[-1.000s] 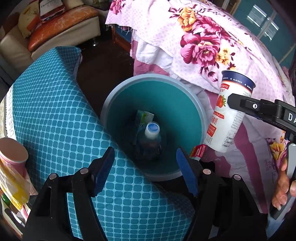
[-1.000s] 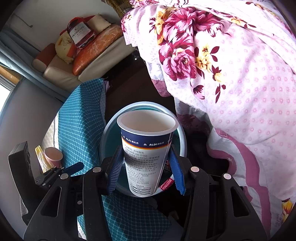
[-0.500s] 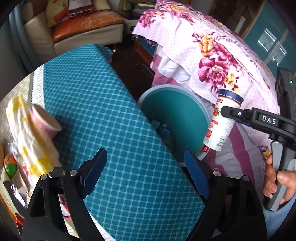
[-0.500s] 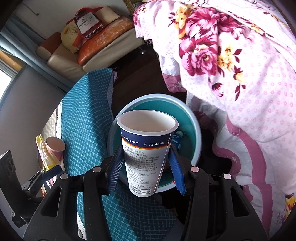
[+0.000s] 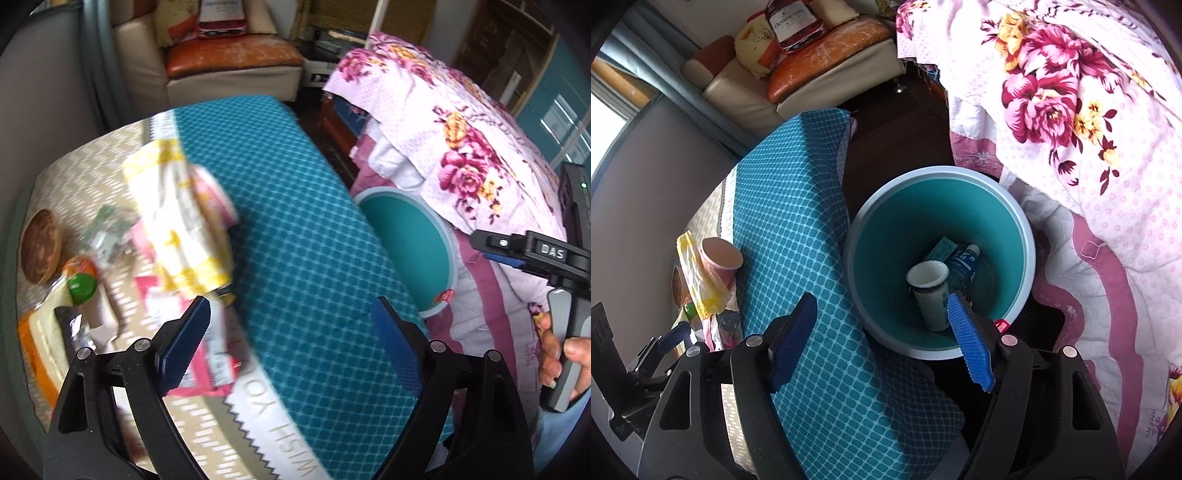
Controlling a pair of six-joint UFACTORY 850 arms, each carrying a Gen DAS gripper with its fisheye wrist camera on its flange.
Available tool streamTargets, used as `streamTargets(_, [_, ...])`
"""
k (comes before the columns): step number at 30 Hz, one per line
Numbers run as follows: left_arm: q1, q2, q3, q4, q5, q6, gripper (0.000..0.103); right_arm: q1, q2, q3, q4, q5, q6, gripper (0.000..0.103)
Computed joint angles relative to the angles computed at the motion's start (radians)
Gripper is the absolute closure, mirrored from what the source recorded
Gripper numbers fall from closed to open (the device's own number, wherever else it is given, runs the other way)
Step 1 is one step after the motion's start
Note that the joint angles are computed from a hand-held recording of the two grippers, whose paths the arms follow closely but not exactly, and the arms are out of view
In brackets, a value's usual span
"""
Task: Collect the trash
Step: 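Move the left tool to the pink snack wrapper and grasp it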
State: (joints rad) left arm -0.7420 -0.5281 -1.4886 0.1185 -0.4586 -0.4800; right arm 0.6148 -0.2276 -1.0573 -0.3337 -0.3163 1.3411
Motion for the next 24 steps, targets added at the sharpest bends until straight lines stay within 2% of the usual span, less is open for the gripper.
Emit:
streamTargets(7, [0.055,0.049,0.111,0.097,0.006,-0.147,0.014,0.033,-0.035,-0.052,0.037,-0.022,-0.050,0.032])
streamTargets(13, [0.082,0.031,0.127,0.016,0.006,-0.061,0.014,0.051,-0.081,-0.110,0.126,-0.039,-0.152,0.032])
streamTargets(16, [0.084,0.015,0.122,0.022,0.004,-0.058,0.014,0.060,-0.105,-0.142,0.147,-0.060,-0.184,0.032])
streamTargets(24, [0.104,-0.013,0.115,-0.081,0.019,0.047,0.014,0.074,-0.147,-0.204,0.162,-0.114,-0.217,0.032])
